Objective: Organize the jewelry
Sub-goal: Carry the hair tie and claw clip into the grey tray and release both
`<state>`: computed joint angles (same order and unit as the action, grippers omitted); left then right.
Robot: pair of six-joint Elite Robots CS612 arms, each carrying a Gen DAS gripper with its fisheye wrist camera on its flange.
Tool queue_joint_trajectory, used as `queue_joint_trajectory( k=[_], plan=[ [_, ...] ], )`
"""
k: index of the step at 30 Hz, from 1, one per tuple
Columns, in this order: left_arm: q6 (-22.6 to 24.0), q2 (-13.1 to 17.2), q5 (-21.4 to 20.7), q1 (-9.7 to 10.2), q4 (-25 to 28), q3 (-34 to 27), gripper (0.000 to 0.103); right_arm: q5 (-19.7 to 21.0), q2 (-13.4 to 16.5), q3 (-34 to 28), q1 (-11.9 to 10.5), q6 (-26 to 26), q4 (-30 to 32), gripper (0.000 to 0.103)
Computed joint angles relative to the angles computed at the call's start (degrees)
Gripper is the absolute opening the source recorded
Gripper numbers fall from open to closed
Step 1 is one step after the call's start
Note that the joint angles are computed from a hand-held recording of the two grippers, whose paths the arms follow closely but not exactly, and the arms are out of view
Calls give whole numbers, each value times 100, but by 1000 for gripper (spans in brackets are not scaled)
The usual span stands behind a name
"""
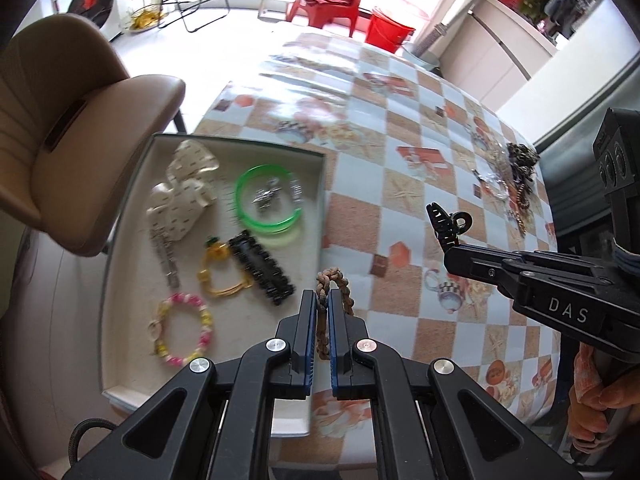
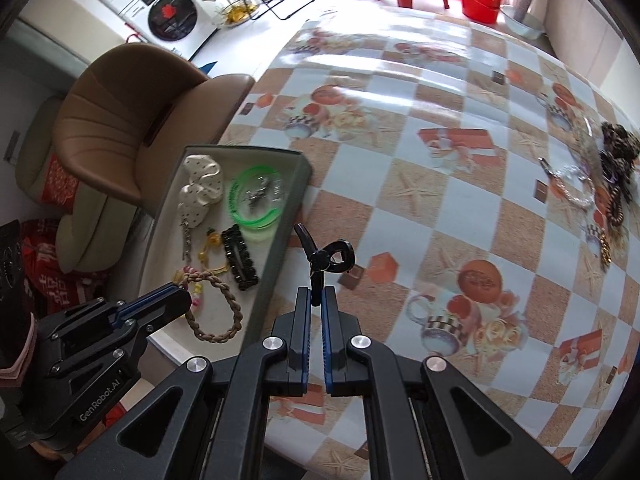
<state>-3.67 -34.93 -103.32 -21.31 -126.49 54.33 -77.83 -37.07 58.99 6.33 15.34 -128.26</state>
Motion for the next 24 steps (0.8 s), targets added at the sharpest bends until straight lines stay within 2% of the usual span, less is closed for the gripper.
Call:
queue_joint_trajectory(
  k=[11, 24],
  plan=[
    [-149, -107, 237, 199, 167, 370, 9, 284, 386, -613, 249, -452, 641, 5],
    [-309, 87, 742, 288, 476, 402, 9, 522, 1069, -1579, 457, -720, 1687, 5]
  ],
)
